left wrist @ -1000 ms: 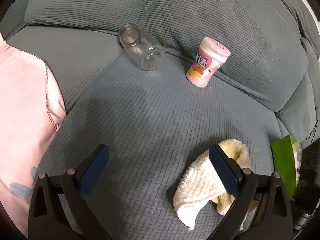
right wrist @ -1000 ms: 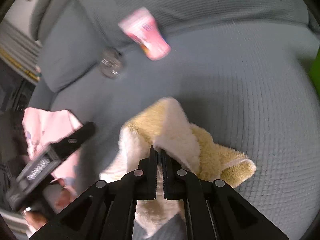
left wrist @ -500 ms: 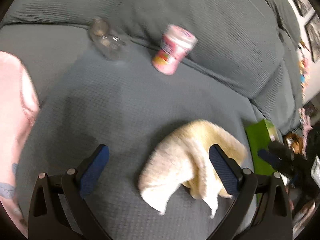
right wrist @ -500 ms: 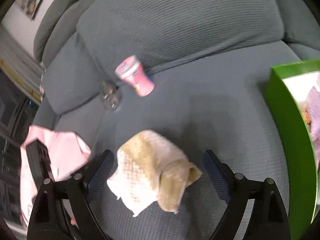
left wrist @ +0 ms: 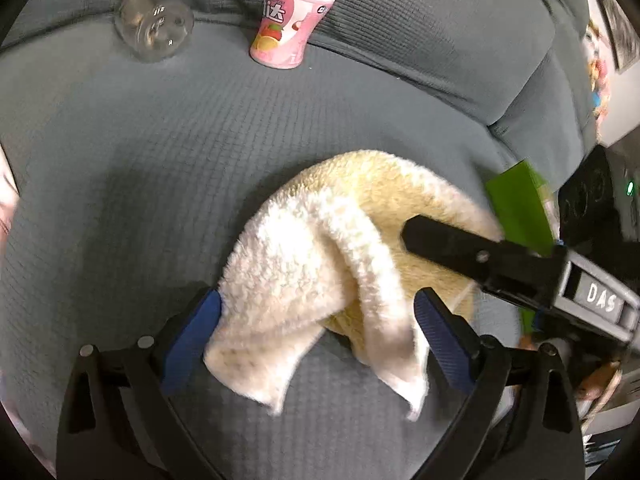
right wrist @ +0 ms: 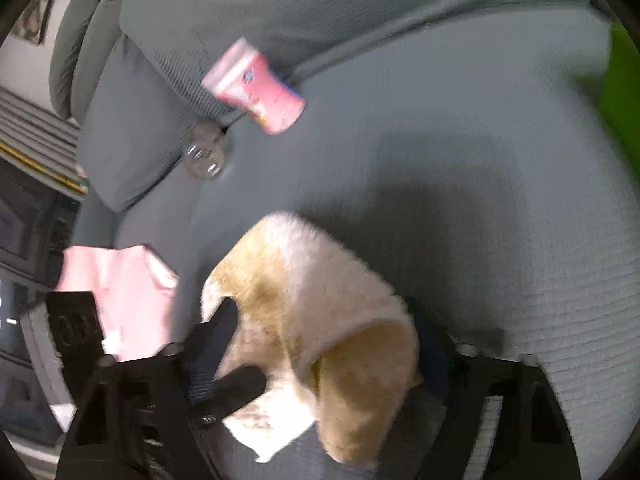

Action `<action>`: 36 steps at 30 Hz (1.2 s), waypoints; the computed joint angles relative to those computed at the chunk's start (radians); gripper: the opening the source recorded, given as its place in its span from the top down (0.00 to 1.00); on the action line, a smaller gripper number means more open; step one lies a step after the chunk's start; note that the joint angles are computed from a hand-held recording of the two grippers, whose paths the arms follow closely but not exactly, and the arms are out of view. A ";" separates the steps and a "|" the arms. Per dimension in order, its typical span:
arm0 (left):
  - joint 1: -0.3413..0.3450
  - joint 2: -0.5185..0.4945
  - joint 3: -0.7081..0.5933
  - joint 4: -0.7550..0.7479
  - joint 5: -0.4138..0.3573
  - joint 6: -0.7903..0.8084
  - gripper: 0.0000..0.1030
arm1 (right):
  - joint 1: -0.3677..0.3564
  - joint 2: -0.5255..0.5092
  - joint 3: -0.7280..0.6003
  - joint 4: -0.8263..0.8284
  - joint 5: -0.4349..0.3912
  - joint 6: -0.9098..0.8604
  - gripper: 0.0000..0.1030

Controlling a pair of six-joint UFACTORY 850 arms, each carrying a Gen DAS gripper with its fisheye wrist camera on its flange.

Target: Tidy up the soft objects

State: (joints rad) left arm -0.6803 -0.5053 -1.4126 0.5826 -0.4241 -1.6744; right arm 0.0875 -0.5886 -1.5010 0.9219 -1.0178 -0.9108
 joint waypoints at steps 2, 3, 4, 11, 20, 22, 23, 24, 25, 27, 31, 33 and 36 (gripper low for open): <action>-0.004 -0.020 -0.027 0.011 -0.033 0.008 0.09 | 0.006 0.005 0.013 0.014 0.020 -0.026 0.31; -0.009 -0.025 -0.036 0.024 -0.045 -0.001 0.13 | 0.009 0.010 0.018 0.012 0.025 -0.035 0.39; -0.012 -0.031 -0.045 0.028 -0.061 0.001 0.14 | 0.010 0.004 0.012 0.011 0.001 -0.034 0.44; -0.017 -0.022 -0.029 0.085 -0.025 -0.047 0.48 | 0.019 -0.005 0.022 0.036 -0.062 -0.068 0.55; -0.076 0.035 -0.024 0.407 -0.083 -0.281 0.62 | -0.029 0.095 0.085 0.143 -0.096 -0.214 0.55; -0.102 0.039 -0.047 0.471 -0.135 -0.314 0.62 | -0.043 0.125 0.097 0.175 -0.106 -0.254 0.55; -0.113 0.037 -0.064 0.491 -0.161 -0.315 0.62 | -0.053 0.144 0.105 0.192 -0.107 -0.277 0.55; -0.126 0.033 -0.087 0.518 -0.191 -0.319 0.62 | -0.064 0.166 0.115 0.213 -0.107 -0.305 0.55; -0.138 0.033 -0.099 0.541 -0.213 -0.326 0.62 | -0.075 0.184 0.123 0.232 -0.107 -0.328 0.55; -0.156 0.009 -0.157 0.578 -0.248 -0.312 0.62 | -0.106 0.222 0.139 0.268 -0.112 -0.367 0.55; -0.179 -0.056 -0.283 0.617 -0.274 -0.232 0.62 | -0.174 0.274 0.157 0.324 -0.107 -0.424 0.55; -0.176 -0.106 -0.371 0.622 -0.267 -0.169 0.62 | -0.209 0.294 0.165 0.357 -0.093 -0.450 0.55; -0.179 -0.173 -0.481 0.626 -0.252 -0.106 0.62 | -0.262 0.305 0.166 0.412 -0.086 -0.474 0.55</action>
State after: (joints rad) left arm -0.8596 -0.6781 -1.8935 1.2088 -0.6763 -1.7803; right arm -0.1748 -0.2836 -1.3346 1.3343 -1.1038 -1.3849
